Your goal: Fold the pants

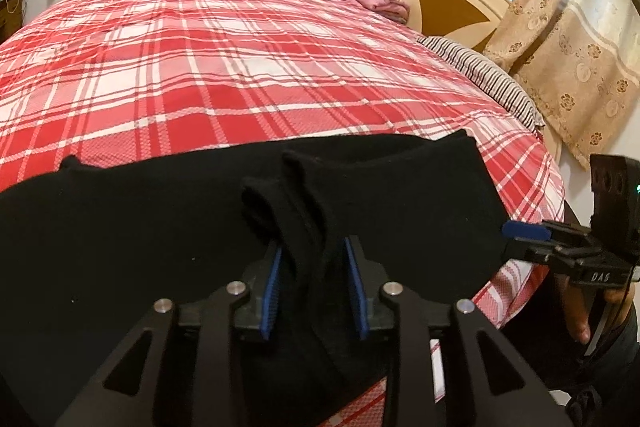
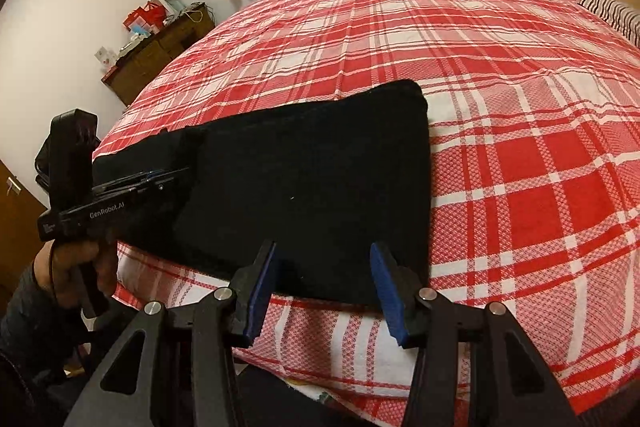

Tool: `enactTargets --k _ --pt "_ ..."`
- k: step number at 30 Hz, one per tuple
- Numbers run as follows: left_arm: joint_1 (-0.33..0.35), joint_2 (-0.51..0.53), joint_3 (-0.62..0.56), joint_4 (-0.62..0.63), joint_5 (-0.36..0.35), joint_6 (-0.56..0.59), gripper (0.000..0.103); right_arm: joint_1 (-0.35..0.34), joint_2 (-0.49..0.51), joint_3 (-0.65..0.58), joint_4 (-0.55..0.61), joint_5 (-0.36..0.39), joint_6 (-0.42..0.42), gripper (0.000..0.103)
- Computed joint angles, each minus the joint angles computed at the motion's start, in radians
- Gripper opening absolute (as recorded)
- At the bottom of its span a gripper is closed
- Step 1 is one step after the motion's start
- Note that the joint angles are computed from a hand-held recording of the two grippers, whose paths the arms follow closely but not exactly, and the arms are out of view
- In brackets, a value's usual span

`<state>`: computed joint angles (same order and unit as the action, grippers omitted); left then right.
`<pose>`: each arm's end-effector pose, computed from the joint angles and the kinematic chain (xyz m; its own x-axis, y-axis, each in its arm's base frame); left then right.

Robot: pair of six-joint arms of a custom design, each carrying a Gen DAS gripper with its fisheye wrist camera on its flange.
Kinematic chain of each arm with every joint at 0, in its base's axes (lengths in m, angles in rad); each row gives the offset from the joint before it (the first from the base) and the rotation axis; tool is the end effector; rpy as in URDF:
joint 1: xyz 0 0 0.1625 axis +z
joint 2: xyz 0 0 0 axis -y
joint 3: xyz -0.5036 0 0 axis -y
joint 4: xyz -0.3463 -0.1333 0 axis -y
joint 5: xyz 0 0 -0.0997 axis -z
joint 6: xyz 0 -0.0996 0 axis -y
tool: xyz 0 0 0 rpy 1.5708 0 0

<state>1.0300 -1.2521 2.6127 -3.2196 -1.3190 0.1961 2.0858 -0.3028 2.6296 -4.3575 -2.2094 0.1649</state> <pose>-0.0462 -0.3841 0.2379 -0.7539 0.5896 -0.2897 0.6530 0.7209 -0.2322 0.2456 -0.2838 0.0333 -0.8903 -0.0350 0.4540 -0.2993 0.7964 -0.5255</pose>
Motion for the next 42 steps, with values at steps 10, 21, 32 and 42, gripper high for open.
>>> enactTargets --k 10,21,32,42 --pt "-0.024 0.011 0.021 -0.030 0.018 0.020 0.048 -0.107 -0.087 -0.122 -0.050 0.088 -0.087 0.050" --pt "-0.074 -0.077 0.072 -0.058 0.131 0.083 0.089 -0.131 -0.081 -0.128 -0.054 0.051 -0.075 0.053" --pt "0.044 -0.315 -0.007 0.019 0.379 0.242 0.089 0.011 0.007 -0.177 0.054 0.176 -0.144 0.053" --pt "0.321 -0.327 -0.152 -0.046 0.364 0.260 0.094 0.051 0.067 -0.275 0.311 0.200 -0.196 0.053"
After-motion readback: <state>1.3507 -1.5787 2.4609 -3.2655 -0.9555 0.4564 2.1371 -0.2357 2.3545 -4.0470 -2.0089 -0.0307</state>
